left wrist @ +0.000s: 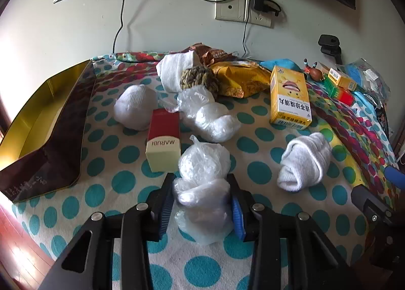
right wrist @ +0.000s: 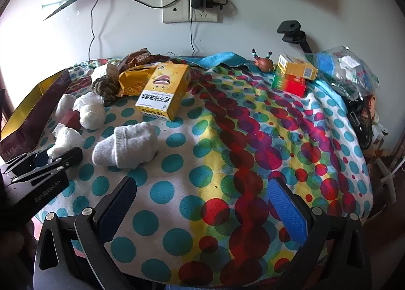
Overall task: Organize objects
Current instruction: 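Grasp the plastic-wrapped white bundle with the left gripper and lift it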
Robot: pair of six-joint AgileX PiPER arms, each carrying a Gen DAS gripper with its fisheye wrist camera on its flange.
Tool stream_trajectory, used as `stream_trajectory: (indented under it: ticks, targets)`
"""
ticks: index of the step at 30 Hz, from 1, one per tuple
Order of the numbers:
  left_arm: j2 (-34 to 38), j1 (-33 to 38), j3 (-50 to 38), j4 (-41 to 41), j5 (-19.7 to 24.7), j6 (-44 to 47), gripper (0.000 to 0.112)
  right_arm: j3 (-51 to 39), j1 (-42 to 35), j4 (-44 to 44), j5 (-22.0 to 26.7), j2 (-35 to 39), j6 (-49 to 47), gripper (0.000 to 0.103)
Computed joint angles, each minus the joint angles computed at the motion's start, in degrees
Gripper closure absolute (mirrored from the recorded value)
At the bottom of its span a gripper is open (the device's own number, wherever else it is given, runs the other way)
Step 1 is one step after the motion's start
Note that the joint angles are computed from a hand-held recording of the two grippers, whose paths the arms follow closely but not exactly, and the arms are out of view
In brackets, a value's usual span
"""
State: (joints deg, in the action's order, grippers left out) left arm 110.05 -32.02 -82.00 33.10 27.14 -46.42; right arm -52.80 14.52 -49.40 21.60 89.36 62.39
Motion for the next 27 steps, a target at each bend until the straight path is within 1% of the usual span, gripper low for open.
stream_trajectory:
  ticks: [2,4,6,7,8,10,12,15,20,24,26,27]
  targets:
    - [-0.35,-0.09,0.77,1.24,-0.6,-1.06,0.074,-0.06,-0.38,0.09,-0.27,0.62,0.03,0.0]
    - [-0.89,-0.51,2.01,4.83,-1.06,-3.89,0.075,0.0,-0.78,0.84,-0.83,1.24,-0.54,0.0]
    - [-2.05,-0.46,3.68,6.5,-2.02,-5.05,0.075,0.05,-0.85,0.23,-1.22,1.65,0.02,0.0]
    - [-3.16,-0.55,5.32,8.86,-2.76,-7.35,0.075,0.06,-0.85,-0.06,-1.4,1.71,0.16,0.0]
    - [-4.94,-0.64,7.86,12.67,-3.42,-11.54,0.075,0.23,-0.93,-0.64,-2.02,1.6,0.45,0.0]
    - [-6.99,-0.25,10.53,14.48,-3.73,-14.46,0.075,0.61,-0.61,-3.65,-3.18,1.5,3.07,0.0]
    - [-8.79,0.06,12.52,17.06,-3.61,-17.62,0.075,0.02,-0.11,-3.75,-3.37,2.13,3.23,0.0]
    - [-11.03,1.41,14.0,16.37,-3.67,-17.29,0.075,-1.23,1.36,-4.42,-2.53,3.44,3.79,0.0]
    - [-13.07,4.33,13.85,15.22,-3.78,-15.42,0.075,-2.44,3.55,-5.11,-1.69,4.68,4.12,0.0]
    - [-15.09,7.87,12.74,17.92,-3.19,-16.71,0.075,-2.99,5.04,-6.72,-0.86,5.3,4.71,0.0]
    - [-14.49,11.8,10.02,12.78,-3.07,-12.04,0.075,-3.41,5.27,-5.89,-0.67,5.75,3.76,0.0]
    - [-13.23,13.67,7.75,11.65,-1.38,-10.57,0.075,-3.66,5.29,-5.32,-0.57,5.97,3.13,0.0]
